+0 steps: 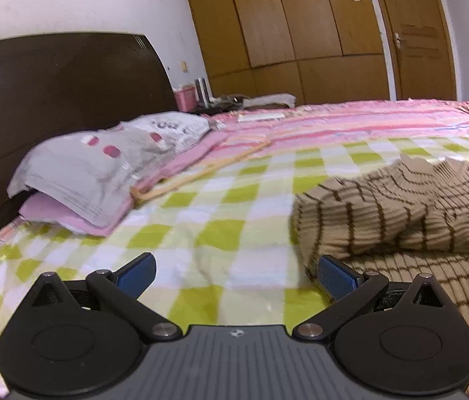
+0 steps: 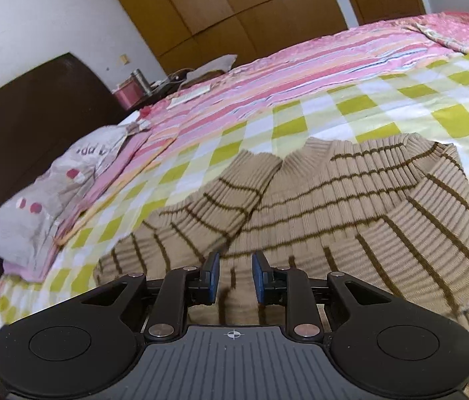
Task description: Fold small clothes
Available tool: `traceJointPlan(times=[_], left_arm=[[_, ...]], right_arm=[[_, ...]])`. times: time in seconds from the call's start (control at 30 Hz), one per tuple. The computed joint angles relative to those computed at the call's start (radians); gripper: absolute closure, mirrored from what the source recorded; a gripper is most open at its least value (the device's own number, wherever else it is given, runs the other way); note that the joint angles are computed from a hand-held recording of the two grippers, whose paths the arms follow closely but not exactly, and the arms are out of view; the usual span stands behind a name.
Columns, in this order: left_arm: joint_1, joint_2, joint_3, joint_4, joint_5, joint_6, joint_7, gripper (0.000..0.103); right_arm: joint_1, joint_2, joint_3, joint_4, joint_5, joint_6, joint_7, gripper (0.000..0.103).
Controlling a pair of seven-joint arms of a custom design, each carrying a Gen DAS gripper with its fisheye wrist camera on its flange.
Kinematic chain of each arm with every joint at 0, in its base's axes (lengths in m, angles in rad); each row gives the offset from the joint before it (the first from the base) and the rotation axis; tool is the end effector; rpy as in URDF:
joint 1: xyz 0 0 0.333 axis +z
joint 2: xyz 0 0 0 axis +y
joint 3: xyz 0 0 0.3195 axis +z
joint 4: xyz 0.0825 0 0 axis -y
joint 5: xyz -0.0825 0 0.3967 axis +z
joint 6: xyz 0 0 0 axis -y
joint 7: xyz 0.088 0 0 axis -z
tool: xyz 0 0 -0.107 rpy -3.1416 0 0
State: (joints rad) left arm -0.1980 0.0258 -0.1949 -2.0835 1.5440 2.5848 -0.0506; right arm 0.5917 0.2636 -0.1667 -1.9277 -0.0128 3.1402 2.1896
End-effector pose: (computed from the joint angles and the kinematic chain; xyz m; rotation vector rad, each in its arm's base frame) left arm 0.5399 -0.2427 0.4480 -1.4963 1.4854 -0.6812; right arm 0.6072 0.2866 0.4678 -1.4387 1.6777 -0.3469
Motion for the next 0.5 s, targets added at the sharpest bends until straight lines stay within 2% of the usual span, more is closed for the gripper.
traceJointPlan(times=[0.1,0.17,0.3,0.37,0.5], left_arm=[[0.001,0.005,0.001,0.001,-0.022,0.014,0.012,0.0],[-0.002,0.008,0.0,0.003,-0.029,0.007,0.023,0.0],[-0.009,0.019,0.0,0.009,-0.055,-0.02,0.062,0.0],[-0.007,0.02,0.004,0.01,-0.062,-0.015,0.065,0.0],[0.001,0.012,0.011,0.006,-0.067,0.009,0.047,0.0]], right_arm=[[-0.007,-0.021,0.017,-0.031,-0.018,0.006,-0.044,0.08],[0.01,-0.023,0.003,-0.031,-0.05,-0.005,-0.061,0.08],[-0.019,-0.016,0.055,-0.008,-0.067,-0.036,-0.124,0.08],[-0.001,-0.009,0.048,0.007,-0.107,-0.037,-0.148,0.08],[-0.046,0.027,0.134,0.072,-0.115,-0.084,-0.322,0.078]])
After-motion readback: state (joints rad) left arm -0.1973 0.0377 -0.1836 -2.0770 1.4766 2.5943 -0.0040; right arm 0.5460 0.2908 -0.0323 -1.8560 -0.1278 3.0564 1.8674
